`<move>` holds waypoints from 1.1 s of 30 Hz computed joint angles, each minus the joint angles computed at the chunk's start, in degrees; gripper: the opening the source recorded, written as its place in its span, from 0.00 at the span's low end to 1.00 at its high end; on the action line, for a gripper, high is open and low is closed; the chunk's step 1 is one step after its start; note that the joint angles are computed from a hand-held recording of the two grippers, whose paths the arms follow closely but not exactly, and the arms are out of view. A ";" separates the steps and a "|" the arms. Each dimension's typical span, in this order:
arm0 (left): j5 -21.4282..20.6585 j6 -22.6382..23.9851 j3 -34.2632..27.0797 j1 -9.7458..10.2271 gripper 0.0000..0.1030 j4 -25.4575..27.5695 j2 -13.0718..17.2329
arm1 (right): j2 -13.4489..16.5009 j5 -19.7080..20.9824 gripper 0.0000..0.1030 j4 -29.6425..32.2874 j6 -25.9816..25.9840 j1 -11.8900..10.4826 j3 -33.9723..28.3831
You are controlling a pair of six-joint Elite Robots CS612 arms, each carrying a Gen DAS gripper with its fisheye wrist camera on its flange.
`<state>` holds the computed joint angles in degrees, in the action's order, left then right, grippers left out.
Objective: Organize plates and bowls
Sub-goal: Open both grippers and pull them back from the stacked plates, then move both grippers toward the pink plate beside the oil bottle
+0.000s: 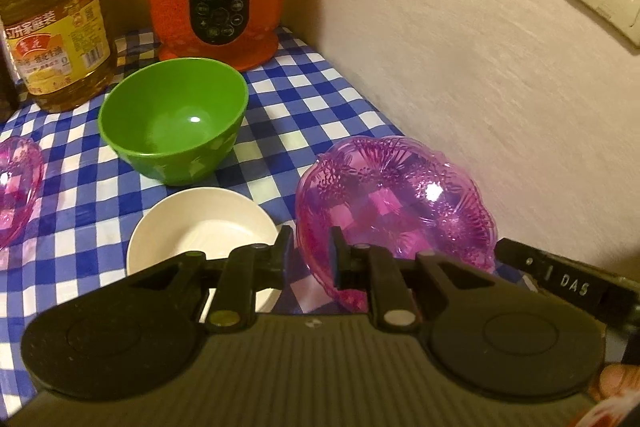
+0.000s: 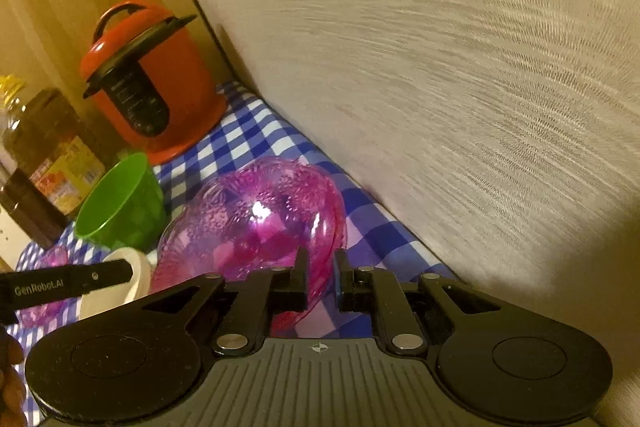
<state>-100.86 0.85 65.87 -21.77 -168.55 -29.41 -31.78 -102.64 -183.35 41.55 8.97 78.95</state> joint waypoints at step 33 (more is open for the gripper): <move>6.68 -15.01 30.79 5.23 0.46 -20.22 -16.38 | -7.56 6.42 0.55 -0.07 -8.90 8.39 6.68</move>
<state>-94.17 -14.16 96.66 -16.54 -188.77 -45.79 -39.34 -96.23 -183.42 32.64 17.36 85.63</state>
